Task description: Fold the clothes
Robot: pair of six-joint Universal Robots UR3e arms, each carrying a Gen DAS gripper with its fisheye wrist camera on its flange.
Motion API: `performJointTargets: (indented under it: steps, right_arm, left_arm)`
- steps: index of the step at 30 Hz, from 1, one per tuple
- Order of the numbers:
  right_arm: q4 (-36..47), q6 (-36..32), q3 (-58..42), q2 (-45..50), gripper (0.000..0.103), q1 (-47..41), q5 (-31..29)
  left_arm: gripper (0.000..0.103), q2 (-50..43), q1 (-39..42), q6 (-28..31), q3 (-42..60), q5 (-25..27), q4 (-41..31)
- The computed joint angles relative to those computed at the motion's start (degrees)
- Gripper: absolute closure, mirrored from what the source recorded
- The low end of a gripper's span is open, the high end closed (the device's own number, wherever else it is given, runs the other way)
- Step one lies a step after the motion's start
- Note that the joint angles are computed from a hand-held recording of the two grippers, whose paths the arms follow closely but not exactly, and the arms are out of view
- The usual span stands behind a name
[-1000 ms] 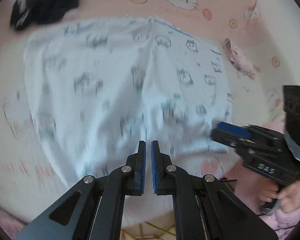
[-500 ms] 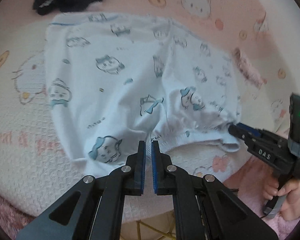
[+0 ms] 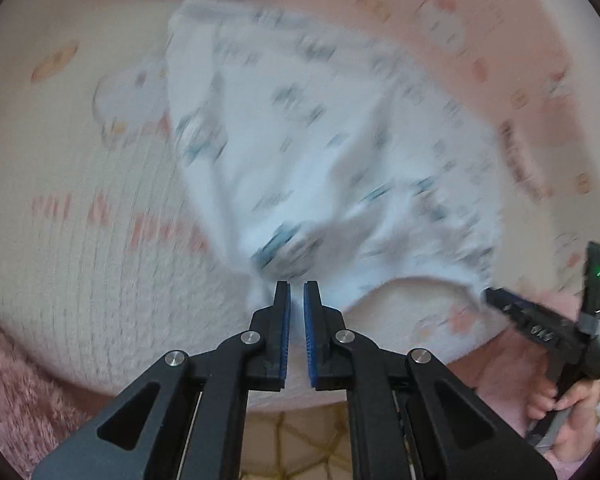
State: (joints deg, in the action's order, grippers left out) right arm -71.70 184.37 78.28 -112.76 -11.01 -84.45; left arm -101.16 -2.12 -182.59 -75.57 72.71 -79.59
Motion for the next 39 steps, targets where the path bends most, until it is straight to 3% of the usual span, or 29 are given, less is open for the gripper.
performJointTargets:
  steps: [4, 6, 8, 9, 15, 21, 28, 31, 36, 39]
  right_arm:
    - [2.03, -1.58, -0.91, -0.82, 0.058, -3.08, -1.13]
    - [3.55, -4.5, -0.75, -3.47, 0.058, -7.77, 2.44]
    - [6.3, -6.95, -0.18, -4.82, 0.057, -11.55, 6.31]
    - [6.66, -7.0, 0.31, -4.54, 0.057, -11.38, 6.52]
    - [6.62, -6.22, 0.56, -2.89, 0.057, -8.15, 2.76]
    - [8.65, -9.44, 1.48, -4.69, 0.057, -13.58, 6.67]
    - [9.95, -12.35, 1.17, -5.61, 0.057, -15.91, 6.84]
    - [14.69, -16.88, -1.2, -8.02, 0.057, -23.42, 8.93]
    - [24.85, -27.04, -3.8, -8.91, 0.057, -35.35, 14.93]
    - [19.04, -20.15, -1.6, -7.66, 0.057, -27.56, 15.14]
  left_arm:
    - [0.095, 2.68, 1.58, -4.14, -1.56, 0.53, 0.69]
    - [0.092, 4.72, 2.65, -5.98, -3.54, 0.34, 2.21]
    - [0.074, 4.54, 3.76, -5.98, -4.45, -1.93, 0.38]
    - [0.073, 4.45, 3.94, -6.14, -4.85, -2.64, -0.17]
    - [0.073, 5.93, 2.71, -7.75, -6.41, -1.47, 0.92]
    - [0.073, 9.15, 8.67, -7.94, -12.67, -10.09, 0.63]
    - [0.073, 7.12, 4.04, -9.13, -9.36, -6.6, 2.16]
    - [0.073, 8.39, 6.32, -9.32, -10.5, -7.84, 2.34]
    - [0.073, 11.11, 11.49, -8.24, -14.76, -14.4, 0.79]
    - [0.073, 11.51, 11.96, -9.14, -15.92, -16.79, 1.53]
